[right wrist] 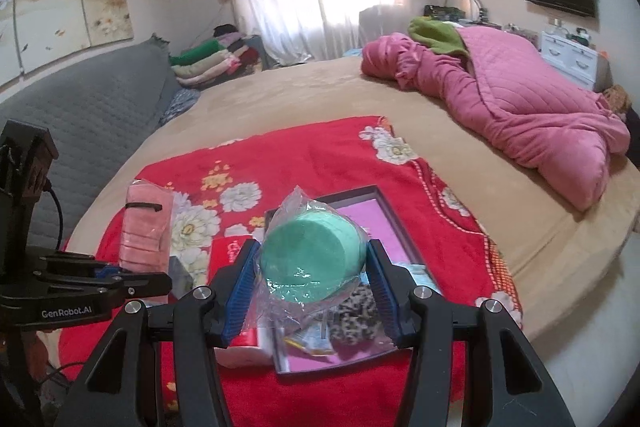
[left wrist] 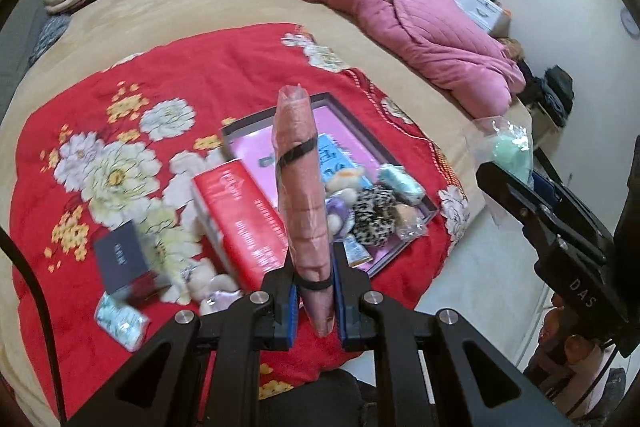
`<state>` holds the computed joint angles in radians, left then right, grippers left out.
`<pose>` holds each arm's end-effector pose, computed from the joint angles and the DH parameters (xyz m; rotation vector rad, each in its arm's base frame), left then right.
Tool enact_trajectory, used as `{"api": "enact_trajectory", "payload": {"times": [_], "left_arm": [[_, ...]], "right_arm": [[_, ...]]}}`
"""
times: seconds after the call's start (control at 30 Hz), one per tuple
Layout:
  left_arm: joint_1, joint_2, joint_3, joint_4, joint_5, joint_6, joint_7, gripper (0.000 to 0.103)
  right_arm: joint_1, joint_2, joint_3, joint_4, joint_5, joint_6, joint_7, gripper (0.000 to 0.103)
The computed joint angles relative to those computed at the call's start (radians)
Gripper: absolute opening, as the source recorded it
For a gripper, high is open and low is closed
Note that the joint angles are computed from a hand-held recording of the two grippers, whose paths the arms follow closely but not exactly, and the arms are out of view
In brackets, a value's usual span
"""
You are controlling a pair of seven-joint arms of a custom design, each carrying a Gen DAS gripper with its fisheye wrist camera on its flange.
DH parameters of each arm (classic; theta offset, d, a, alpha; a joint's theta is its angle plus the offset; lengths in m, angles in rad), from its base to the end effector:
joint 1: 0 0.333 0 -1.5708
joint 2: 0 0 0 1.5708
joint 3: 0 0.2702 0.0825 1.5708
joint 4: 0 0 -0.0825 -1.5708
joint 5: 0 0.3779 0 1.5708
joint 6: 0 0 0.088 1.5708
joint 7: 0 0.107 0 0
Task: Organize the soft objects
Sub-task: 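Lift both items and carry them over the pink book tray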
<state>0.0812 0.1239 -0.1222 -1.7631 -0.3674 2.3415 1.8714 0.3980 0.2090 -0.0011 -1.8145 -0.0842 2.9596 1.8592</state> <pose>0.6257 -0.0282 0.4959 -1.8903 2.1765 -0.7932 0.5981 0.2569 0.4963 -1.7388 1.4454 -0.5479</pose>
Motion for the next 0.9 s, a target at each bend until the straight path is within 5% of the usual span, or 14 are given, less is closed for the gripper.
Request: {"api": "enact_trajectory", "payload": {"times": [0.37, 0.9], "left_arm": [[-0.032, 0.083, -0.039, 0.086, 0.018, -0.015, 0.006, 0.014], [-0.024, 0.353, -0.111, 0.325, -0.005, -0.164, 0.024, 0.014]], "right_arm": [[-0.036, -0.014, -0.011, -0.027, 0.010, 0.002, 0.004, 0.055], [-0.073, 0.107, 0.010, 0.097, 0.110, -0.102, -0.096, 0.055]]}}
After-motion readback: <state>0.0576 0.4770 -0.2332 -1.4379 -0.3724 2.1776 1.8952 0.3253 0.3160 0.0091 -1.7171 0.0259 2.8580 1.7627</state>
